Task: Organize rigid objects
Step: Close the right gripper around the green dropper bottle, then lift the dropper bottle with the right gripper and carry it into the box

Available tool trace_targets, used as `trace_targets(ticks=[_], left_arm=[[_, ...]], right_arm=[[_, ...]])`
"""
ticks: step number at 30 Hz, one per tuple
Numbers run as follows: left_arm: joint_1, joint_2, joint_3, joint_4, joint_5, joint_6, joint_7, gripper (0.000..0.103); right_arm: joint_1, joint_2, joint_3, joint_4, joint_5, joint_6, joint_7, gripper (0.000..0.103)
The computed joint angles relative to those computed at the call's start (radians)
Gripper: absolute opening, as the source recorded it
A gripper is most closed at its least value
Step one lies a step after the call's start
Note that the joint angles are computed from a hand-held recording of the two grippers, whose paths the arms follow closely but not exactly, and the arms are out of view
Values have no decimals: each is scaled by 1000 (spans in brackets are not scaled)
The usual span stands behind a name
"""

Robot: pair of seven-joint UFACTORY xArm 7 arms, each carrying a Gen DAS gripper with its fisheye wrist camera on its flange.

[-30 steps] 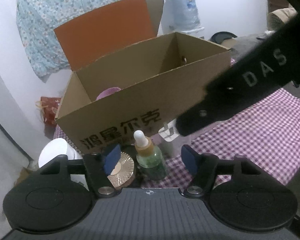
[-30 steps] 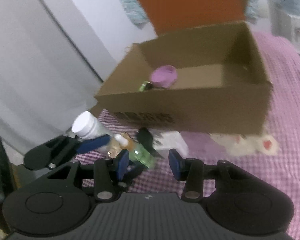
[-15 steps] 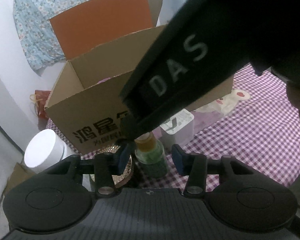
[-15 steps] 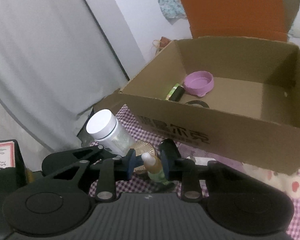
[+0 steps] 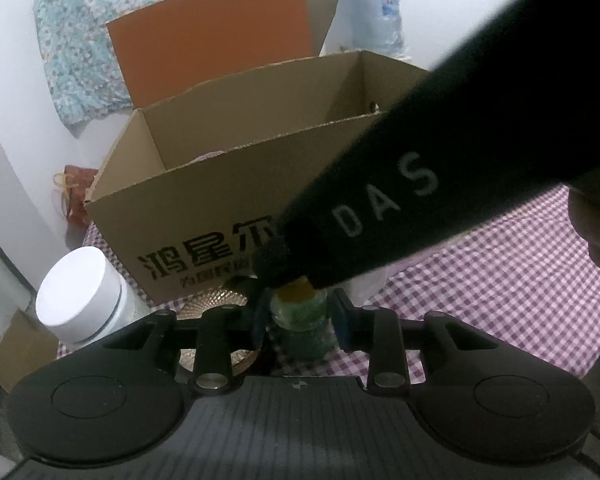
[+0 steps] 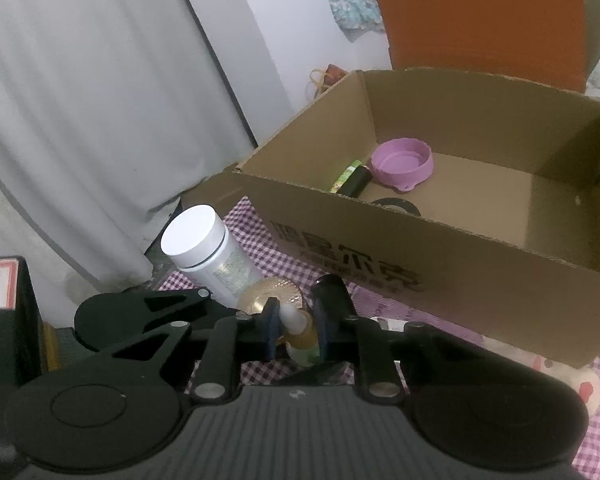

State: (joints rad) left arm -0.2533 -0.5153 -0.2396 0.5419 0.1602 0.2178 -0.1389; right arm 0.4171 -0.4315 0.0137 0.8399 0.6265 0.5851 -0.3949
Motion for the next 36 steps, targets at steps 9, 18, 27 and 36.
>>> trace_targets(ticks=[9, 18, 27, 36], left_arm=[[-47, -76, 38, 16, -33, 60, 55, 31], [-99, -37, 97, 184, -124, 123, 139, 31], [-94, 220, 116, 459, -239, 155, 182, 31], [-45, 528, 87, 738, -157, 233, 54, 31]], right_arm=[[-4, -69, -2, 7, -36, 30, 30, 18], [-1, -68, -48, 136, -39, 60, 6, 18], [-84, 165, -94, 435, 29, 178, -35, 18], [-221, 468, -55, 689, 89, 245, -89, 19]])
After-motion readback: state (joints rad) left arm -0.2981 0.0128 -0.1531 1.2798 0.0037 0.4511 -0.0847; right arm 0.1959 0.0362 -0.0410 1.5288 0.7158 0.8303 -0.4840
